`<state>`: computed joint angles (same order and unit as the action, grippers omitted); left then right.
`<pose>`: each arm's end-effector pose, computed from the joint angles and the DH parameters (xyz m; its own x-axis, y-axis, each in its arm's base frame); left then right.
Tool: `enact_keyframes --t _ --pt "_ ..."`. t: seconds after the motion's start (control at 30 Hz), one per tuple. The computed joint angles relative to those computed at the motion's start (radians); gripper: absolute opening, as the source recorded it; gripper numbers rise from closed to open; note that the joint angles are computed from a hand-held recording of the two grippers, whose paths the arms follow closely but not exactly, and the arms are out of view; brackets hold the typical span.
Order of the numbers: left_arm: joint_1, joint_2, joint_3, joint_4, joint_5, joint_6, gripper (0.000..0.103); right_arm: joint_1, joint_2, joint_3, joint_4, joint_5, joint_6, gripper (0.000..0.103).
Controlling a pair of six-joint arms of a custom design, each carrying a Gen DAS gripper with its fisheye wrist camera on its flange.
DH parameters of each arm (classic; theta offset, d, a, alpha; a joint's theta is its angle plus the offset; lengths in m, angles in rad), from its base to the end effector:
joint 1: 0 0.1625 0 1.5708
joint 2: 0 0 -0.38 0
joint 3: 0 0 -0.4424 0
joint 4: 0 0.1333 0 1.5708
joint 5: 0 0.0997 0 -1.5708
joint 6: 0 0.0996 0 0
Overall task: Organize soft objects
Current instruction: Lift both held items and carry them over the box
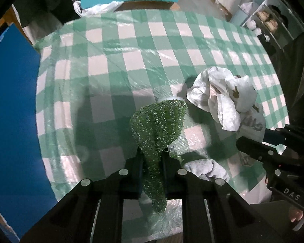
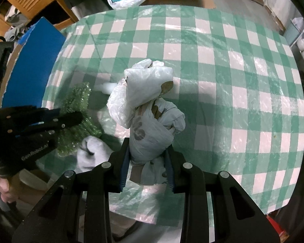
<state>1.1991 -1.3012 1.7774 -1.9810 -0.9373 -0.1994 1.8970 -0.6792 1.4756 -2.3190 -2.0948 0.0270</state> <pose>-0.0346 -0.6182 0.2393 -0.7939 0.1384 -0.5920 0.2093 0.9765 -0.0524 0.3035 -0.6368 -0.0060 -0.8208 -0.2746 0.5009 -0.2980 0.9539 0.0347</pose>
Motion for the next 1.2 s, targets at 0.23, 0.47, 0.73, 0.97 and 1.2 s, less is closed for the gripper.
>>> enact_keyframes --t 0.23,0.47,0.73,0.97,1.2 --pt "-0.001 -0.039 -0.021 -0.006 0.013 0.039 0.014 0.022 0.006 -0.017 -0.011 0.007 -0.008 0.030" --pt "-0.019 -0.080 -0.008 -0.028 0.048 0.070 0.014 0.047 0.015 -0.040 -0.013 0.015 -0.014 0.030" --pt "-0.040 -0.128 0.000 -0.052 0.072 0.106 0.014 0.077 0.018 -0.070 -0.019 0.016 -0.031 0.030" --pt "-0.044 -0.165 -0.002 -0.051 0.061 0.120 0.014 0.101 0.038 -0.106 -0.024 0.021 -0.048 0.030" --pt "-0.048 -0.197 -0.002 -0.057 0.073 0.136 0.014 0.125 0.068 -0.152 -0.014 0.025 -0.061 0.030"
